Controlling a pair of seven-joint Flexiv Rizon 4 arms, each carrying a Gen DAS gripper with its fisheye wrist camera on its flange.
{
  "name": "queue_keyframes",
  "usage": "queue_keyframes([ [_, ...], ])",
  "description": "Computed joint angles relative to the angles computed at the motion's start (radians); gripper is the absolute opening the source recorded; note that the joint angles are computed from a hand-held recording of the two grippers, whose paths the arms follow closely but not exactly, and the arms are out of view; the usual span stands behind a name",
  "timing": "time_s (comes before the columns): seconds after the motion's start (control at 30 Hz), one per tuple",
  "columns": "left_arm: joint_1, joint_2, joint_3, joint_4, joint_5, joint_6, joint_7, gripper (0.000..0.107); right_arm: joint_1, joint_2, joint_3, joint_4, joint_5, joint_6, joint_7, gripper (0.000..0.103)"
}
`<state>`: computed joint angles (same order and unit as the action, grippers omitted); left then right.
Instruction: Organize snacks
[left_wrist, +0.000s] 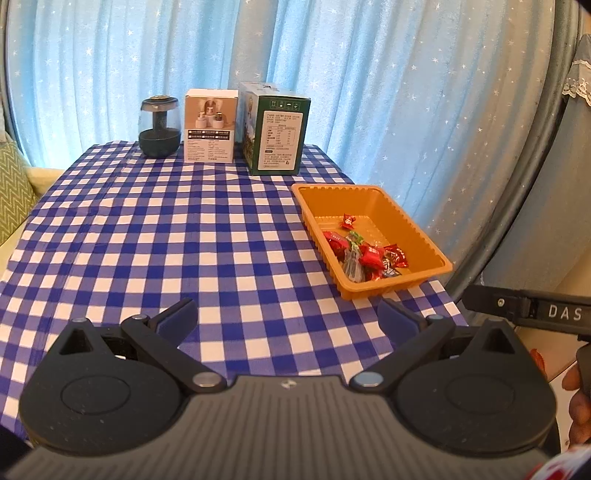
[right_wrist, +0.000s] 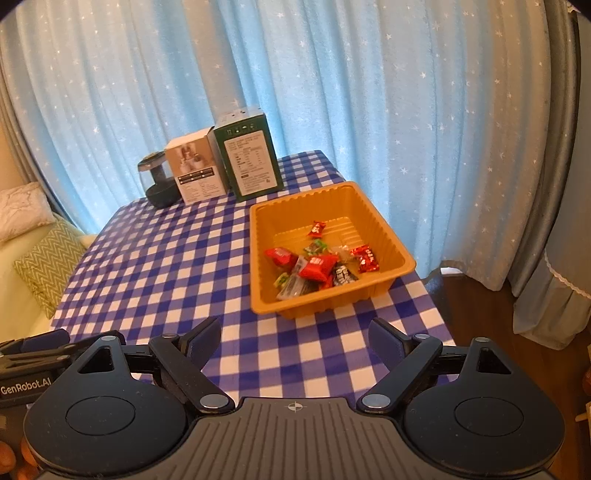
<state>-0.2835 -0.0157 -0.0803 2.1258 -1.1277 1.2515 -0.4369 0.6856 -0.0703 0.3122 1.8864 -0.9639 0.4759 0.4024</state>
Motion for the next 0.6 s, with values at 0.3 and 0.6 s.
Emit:
queue_keyframes([
  [0.3,0.003,0.101,0.048,0.067,0.066,-0.039,-0.07,0.103,0.076,-0.019,0.031,-0.066,0.014,-0.14,-0.037,0.087],
  [0.6,-0.011,0.197,0.09,0.127,0.128,-0.039,-0.112,0.103,0.152,-0.045,0.041,-0.128,0.009,-0.239,-0.048,0.087],
])
